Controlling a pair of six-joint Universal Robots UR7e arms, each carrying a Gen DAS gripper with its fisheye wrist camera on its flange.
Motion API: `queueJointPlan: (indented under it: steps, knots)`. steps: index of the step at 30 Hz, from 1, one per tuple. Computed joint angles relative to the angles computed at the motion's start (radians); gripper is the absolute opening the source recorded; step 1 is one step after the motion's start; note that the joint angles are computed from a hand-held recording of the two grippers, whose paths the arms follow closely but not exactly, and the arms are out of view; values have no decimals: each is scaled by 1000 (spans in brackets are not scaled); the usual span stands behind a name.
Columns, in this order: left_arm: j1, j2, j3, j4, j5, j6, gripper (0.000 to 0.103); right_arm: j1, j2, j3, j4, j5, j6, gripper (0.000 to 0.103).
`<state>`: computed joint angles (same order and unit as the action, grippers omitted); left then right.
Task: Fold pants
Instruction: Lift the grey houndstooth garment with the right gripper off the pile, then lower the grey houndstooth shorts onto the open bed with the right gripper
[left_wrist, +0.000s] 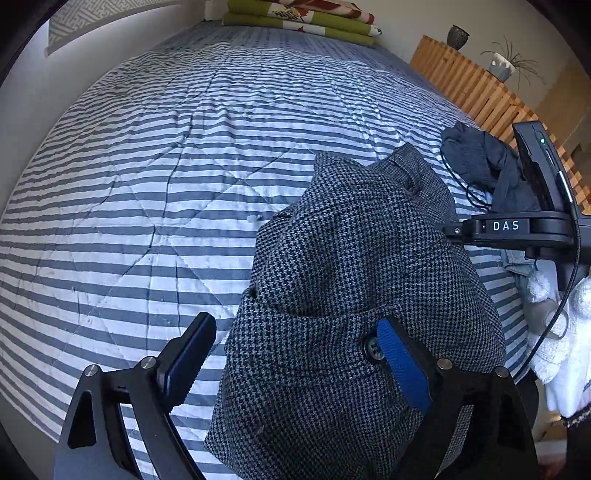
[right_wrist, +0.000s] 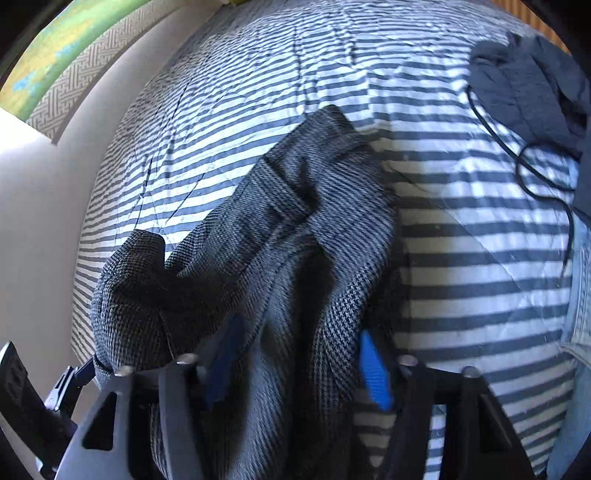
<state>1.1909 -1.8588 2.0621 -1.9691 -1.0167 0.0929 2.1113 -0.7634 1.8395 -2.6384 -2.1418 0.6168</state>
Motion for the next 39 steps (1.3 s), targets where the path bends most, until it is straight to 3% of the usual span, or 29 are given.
queueJointPlan:
  steps: [4, 6, 7, 8, 10, 15, 18, 21, 22, 23, 24, 27, 31, 34, 36, 39]
  knots:
    - [-14, -13, 16, -22, 31, 16, 95, 57, -4, -21, 64, -128, 2, 13]
    - [-14, -25, 24, -23, 58, 19, 102, 83, -24, -18, 92, -167, 35, 27]
    - [-5, -30, 24, -27, 57, 28, 103, 91, -33, -17, 104, -160, 48, 34]
    - [9, -31, 21, -27, 53, 31, 103, 103, -41, -12, 83, -139, 29, 50]
    - [44, -21, 2, -10, 37, 6, 103, 126, -39, -17, 47, -108, -23, 60]
    - [93, -21, -24, 25, -21, -1, 103, 166, 47, -145, 112, -1, -86, 72]
    - [82, -50, -20, 35, -28, 24, 97, 179, 152, -278, 234, -58, -84, 72]
    - [66, -82, -21, 44, 0, 30, 93, 163, 226, -361, 319, -57, -69, 72]
    - [68, -87, -29, 46, 4, 30, 93, 158, 234, -363, 318, -44, -66, 71]
    - [72, -94, -39, 44, 4, 27, 92, 155, 237, -358, 311, -26, -70, 54]
    - [76, -100, -52, 43, 3, 24, 92, 155, 230, -346, 311, -9, -71, 26]
    - [89, -103, -88, 32, 12, 26, 92, 175, 166, -259, 266, -34, -74, 10]
    - [95, -87, -130, 9, 23, 50, 92, 202, -16, -50, 180, -65, 0, 9]
    - [87, -60, -151, 7, 14, 61, 92, 235, -185, 113, 175, -116, 105, 8]
    - [67, -38, -151, 0, 20, 66, 92, 259, -299, 205, 248, -163, 218, 8]
    - [24, 8, -145, -11, 20, 65, 92, 276, -420, 278, 458, -249, 412, 8]
